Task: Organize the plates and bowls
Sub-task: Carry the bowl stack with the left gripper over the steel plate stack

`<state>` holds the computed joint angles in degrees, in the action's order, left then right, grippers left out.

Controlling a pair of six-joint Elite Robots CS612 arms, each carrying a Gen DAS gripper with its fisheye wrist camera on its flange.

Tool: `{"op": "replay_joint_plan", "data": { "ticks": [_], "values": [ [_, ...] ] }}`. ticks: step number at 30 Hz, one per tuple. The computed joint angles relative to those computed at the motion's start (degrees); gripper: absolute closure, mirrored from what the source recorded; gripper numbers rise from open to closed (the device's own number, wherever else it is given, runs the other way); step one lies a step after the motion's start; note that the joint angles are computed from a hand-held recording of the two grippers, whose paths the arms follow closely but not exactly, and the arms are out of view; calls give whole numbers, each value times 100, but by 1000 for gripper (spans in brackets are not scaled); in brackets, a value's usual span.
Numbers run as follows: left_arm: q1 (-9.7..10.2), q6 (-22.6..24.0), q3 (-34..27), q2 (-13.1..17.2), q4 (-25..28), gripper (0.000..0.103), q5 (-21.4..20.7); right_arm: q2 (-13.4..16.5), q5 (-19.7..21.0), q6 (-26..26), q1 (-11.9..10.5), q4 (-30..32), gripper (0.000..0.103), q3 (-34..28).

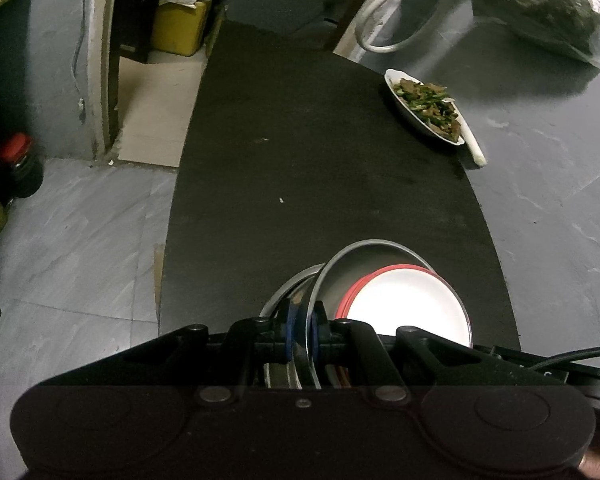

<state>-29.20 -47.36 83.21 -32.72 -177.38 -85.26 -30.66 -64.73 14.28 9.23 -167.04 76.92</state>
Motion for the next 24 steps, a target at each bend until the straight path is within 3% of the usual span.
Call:
{"op": "replay_joint_plan", "data": {
  "ticks": [24],
  "values": [
    [37,-28,-192,101,388,96,-204,37,-30,-101,30,478,92,-147]
  ]
}}
